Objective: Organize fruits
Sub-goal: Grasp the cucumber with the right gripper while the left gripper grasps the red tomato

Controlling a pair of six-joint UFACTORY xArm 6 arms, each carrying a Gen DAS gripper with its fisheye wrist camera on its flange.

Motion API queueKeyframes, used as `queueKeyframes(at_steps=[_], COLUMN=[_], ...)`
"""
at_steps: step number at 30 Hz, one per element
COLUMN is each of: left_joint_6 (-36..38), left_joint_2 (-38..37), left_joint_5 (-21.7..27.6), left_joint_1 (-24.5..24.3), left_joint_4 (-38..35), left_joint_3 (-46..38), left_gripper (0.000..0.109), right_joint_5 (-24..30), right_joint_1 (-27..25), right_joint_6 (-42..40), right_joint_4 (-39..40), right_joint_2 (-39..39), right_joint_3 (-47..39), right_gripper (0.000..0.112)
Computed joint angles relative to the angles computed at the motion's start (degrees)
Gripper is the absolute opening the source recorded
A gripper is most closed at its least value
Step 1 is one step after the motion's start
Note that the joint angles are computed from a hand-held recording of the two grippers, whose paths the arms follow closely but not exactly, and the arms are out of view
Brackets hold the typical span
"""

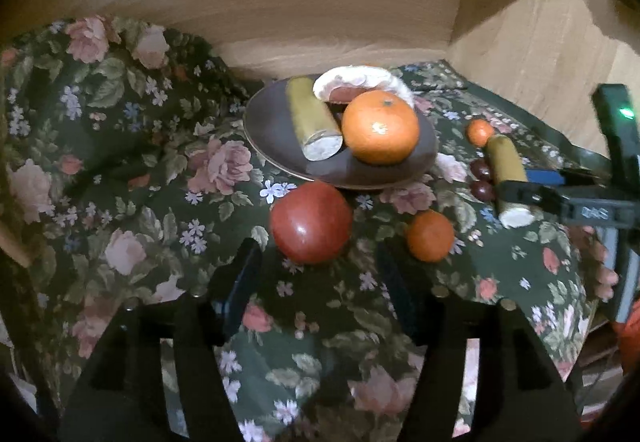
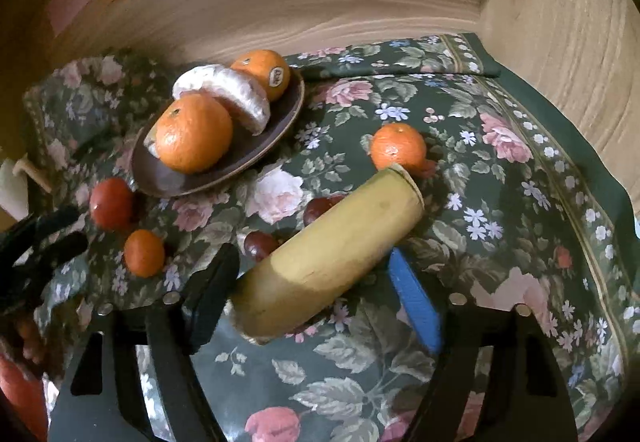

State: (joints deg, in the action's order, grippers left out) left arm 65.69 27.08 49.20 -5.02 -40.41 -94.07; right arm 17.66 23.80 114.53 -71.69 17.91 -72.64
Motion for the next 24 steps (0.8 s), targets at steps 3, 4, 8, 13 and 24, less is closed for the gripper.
queueKeyframes(at_steps=[3,4,8,13,24], left_joint_6=[-3.6,-4.7,-7.4,-7.7,-11.3], left_joint_2=[2.5,3.4,6.0,6.7,9.9], left_joint_5=[0.8,1.4,3.1,2.6,7.1], left_joint_1=[-1.0,-1.3,-2.0,-2.4,-0.8], left_joint_4=[3.5,4.4,5.7,4.8,3.7], left_joint_3=[-2.9,-4.0,-7.2,-8.2,-13.7], left_gripper=[0.072,0.072,0.072,0.065,0.048], right_joint_5=[-1.7,-1.5,2.0,5.8,6.9], right_joint_1=[-0.1,0.2,2.0,3.0,2.0], right_joint_6=[0.3,-0.3,-5.1,-7.8,-9.3], right_joint_4=[-1.5,-1.6,0.7,1.6,4.5], right_joint_2=[-1.0,-1.4,-3.2,-6.1,-4.1], right_joint_3=[1.2,1.6,2.9,5.3,2.6], right_gripper=[0.054,0.049,0.036,0.023,0.033])
